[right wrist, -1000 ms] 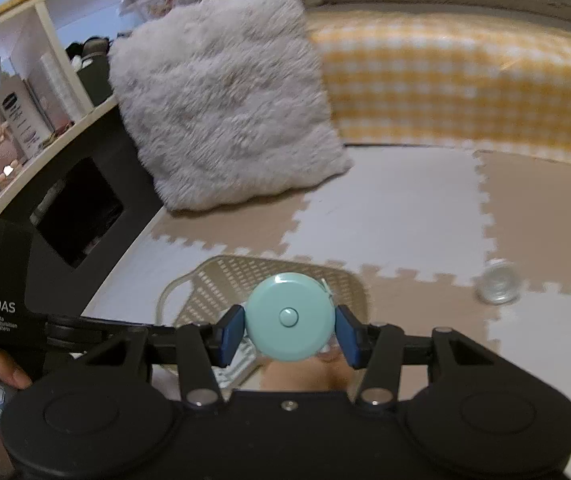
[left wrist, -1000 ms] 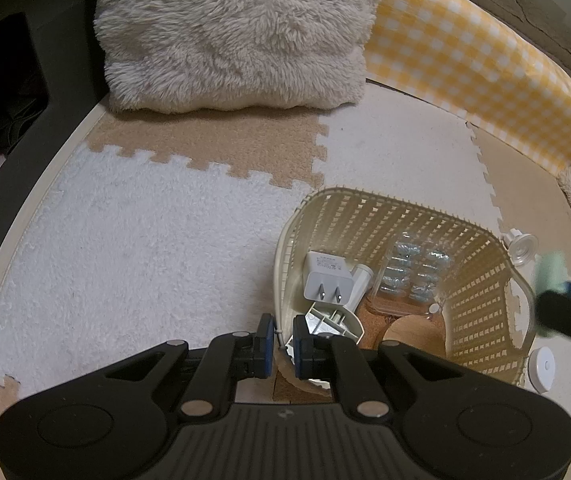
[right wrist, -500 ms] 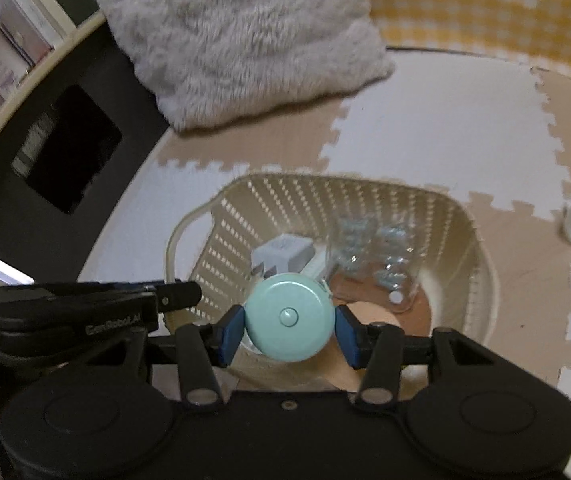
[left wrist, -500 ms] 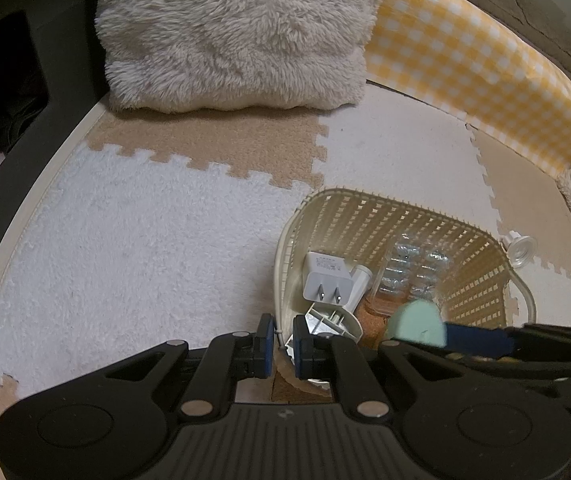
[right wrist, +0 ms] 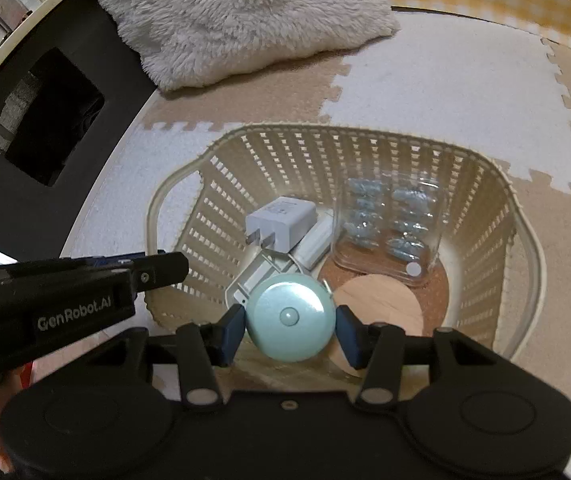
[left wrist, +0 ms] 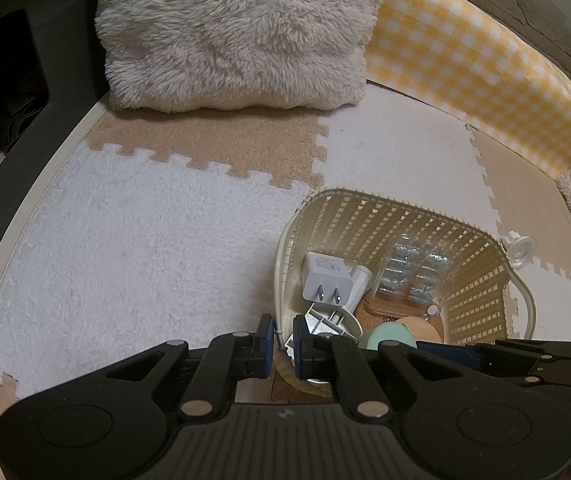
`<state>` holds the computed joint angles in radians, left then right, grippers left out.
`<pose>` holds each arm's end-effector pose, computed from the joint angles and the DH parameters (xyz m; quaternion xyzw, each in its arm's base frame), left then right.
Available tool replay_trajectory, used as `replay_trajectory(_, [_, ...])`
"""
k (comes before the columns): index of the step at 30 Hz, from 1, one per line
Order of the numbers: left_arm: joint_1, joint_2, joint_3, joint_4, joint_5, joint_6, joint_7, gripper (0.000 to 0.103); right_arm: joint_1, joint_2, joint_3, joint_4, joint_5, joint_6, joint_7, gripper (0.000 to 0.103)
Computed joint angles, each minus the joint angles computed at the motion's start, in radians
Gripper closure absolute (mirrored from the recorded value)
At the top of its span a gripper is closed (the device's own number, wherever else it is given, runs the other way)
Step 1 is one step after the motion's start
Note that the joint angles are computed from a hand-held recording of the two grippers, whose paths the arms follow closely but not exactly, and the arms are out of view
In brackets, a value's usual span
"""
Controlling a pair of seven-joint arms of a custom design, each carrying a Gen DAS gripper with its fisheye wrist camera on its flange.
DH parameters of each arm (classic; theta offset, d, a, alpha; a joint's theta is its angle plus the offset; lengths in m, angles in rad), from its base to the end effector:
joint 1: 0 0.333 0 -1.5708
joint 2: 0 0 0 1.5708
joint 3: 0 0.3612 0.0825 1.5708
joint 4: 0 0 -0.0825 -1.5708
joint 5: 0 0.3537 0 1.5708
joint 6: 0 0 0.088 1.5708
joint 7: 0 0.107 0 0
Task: Organize rigid objects
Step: 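Carry the mint-green case over the basket and lower it inside, then open the right gripper and move it to the white teardrop tape measure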
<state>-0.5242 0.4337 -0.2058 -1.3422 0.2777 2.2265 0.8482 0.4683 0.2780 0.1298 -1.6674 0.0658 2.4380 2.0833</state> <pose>0.5603 -0.4433 0.5821 -0.6556 0.7151 -0.2211 0.0998 0.5561 0.3656 0.5537 -0.6959 0.6738 -0.0135 0.2479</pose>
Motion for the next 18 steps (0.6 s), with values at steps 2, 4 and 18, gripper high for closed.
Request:
replay_trajectory(2, [0.001,-0.001,0.0,-0.002,-0.001,0.001,0.001,0.094,0.001,0.0,-0.002,0.001,-0.001,-0.001,0.009,0.051])
replay_trajectory(4, [0.001,0.0,0.0,-0.001,-0.002,0.001,0.001,0.093,0.005,-0.001,-0.005,-0.001,-0.009,0.002,0.023,0.044])
replay_trajectory(18, [0.003,-0.001,-0.001,-0.002,-0.006,0.002,0.0,0.093,-0.003,-0.013,0.0,-0.018,0.002,0.014,0.032,0.041])
